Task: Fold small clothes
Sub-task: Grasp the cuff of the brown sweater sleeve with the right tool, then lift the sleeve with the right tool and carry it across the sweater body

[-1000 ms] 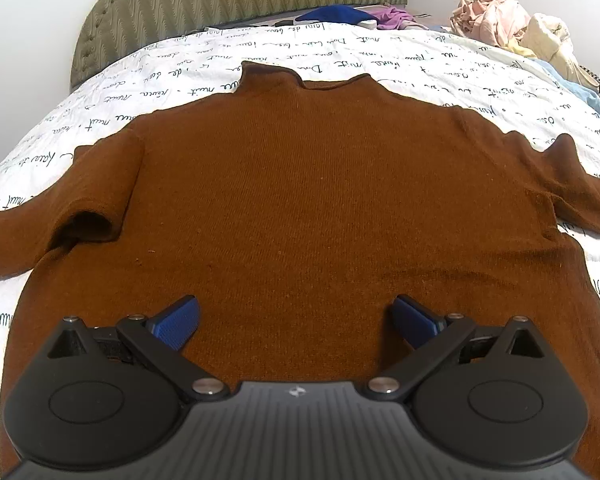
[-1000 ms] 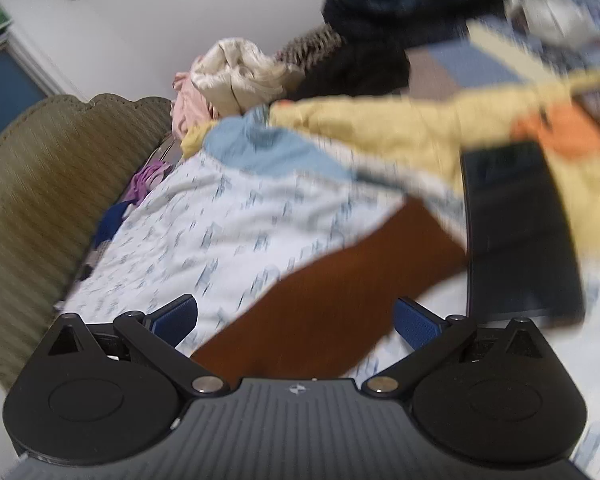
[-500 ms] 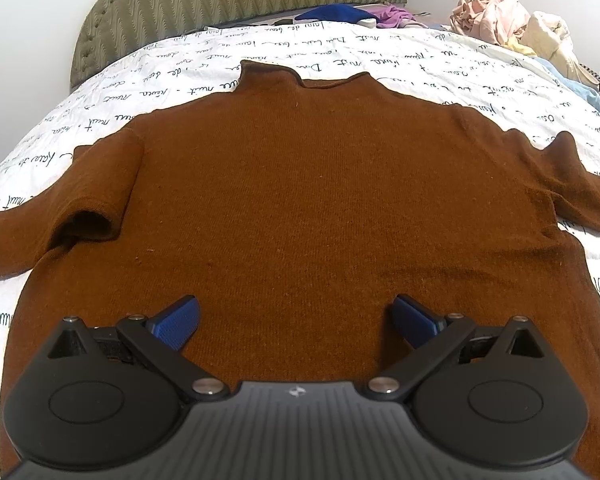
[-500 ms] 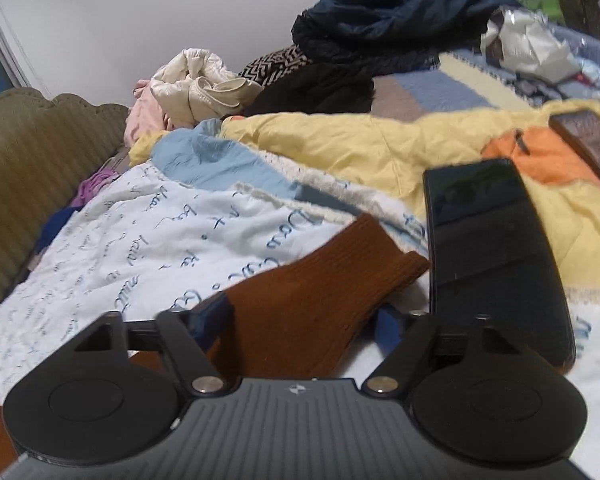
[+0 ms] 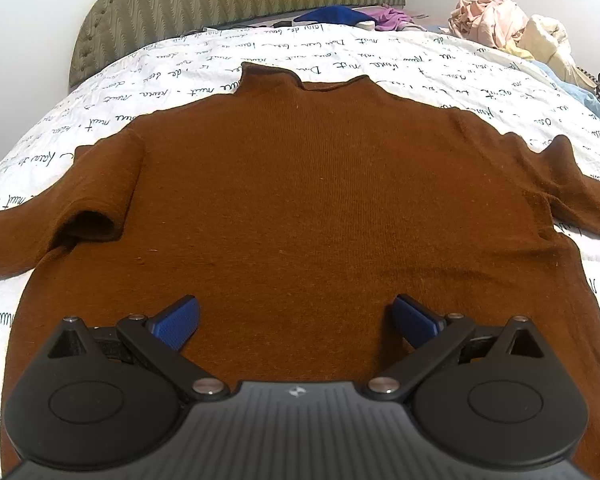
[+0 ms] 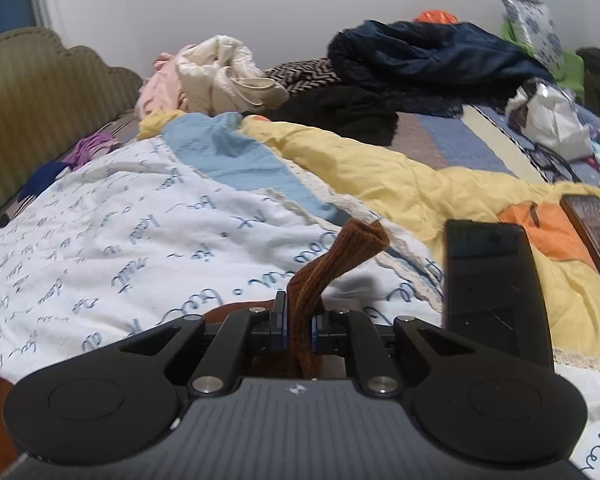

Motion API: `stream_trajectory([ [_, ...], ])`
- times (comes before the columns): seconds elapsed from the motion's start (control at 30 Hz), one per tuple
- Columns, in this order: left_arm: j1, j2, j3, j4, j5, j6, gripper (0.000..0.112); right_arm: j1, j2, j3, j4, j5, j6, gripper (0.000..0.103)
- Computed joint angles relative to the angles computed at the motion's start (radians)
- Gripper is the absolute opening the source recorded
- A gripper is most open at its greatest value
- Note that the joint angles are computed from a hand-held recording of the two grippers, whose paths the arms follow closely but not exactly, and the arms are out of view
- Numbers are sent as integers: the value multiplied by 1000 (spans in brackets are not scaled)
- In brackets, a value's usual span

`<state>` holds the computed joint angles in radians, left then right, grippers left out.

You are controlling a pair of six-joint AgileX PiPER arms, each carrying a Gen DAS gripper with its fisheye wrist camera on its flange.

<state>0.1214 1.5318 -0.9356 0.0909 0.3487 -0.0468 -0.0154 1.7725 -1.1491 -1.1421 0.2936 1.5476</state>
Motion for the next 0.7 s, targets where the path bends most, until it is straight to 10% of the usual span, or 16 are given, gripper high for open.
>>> stream_trajectory([
  [0.7, 56, -37, 14, -91, -8, 116, 103, 324, -7, -88, -113, 177, -94, 10],
])
